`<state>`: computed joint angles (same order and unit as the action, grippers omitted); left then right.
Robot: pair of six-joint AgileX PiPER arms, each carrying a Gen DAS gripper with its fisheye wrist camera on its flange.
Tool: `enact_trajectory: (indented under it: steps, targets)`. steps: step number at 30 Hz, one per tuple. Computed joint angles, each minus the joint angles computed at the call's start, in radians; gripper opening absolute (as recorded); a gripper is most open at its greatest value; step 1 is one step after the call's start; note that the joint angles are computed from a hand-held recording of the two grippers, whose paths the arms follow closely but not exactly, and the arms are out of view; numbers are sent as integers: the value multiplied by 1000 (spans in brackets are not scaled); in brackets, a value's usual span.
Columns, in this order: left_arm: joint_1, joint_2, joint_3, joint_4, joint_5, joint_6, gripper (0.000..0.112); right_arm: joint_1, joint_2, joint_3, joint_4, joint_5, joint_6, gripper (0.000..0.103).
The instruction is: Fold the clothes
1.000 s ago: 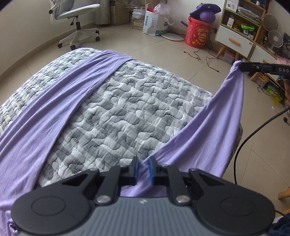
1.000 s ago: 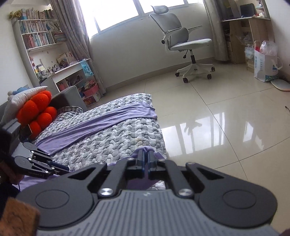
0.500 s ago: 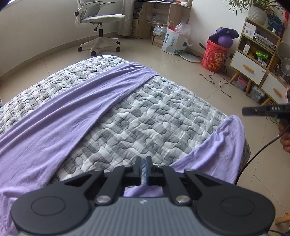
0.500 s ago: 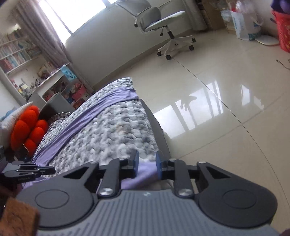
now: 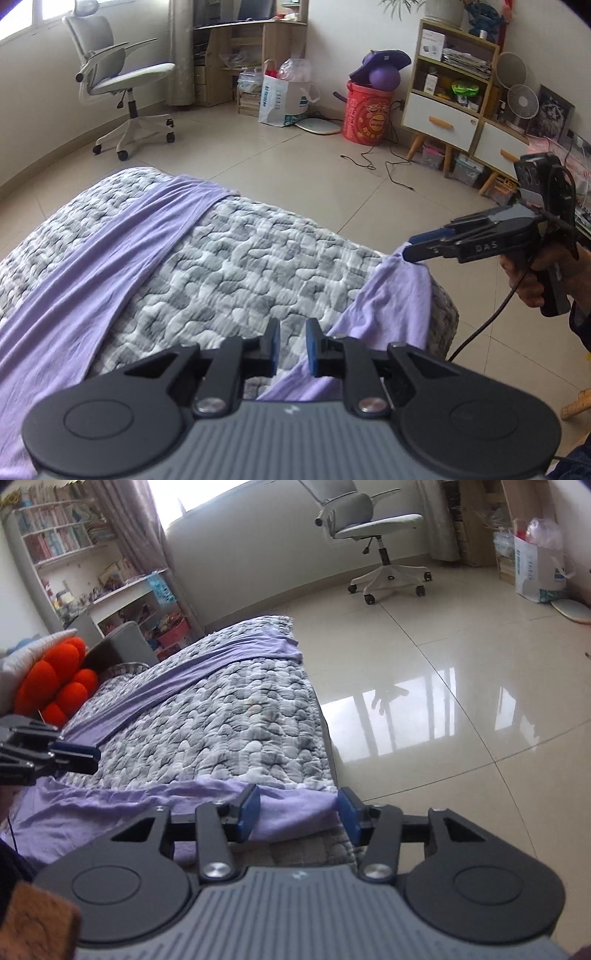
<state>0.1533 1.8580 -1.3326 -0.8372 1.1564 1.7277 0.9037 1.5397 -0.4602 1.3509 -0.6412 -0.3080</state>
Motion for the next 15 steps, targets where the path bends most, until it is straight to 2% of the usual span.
enact_trajectory:
  steps: [1, 2, 8, 11, 13, 15]
  targets:
    - [-12, -2, 5, 8, -10, 0, 15, 8, 9, -24, 74, -6, -83, 5]
    - [-29, -4, 10, 19, -29, -7, 15, 19, 14, -44, 140, -22, -150, 2]
    - [-80, -13, 42, 64, -80, 6, 15, 96, 4, -133, 371, -202, -373, 0]
    - [-87, -25, 66, 55, -102, 40, 14, 59, 4, -172, 362, -202, -416, 0]
    - [-88, -34, 83, 35, -131, 58, 11, 7, 29, -200, 330, -150, -435, 0]
    - [-74, -27, 70, 14, -119, 48, 9, -26, 45, -210, 300, -102, -439, 0]
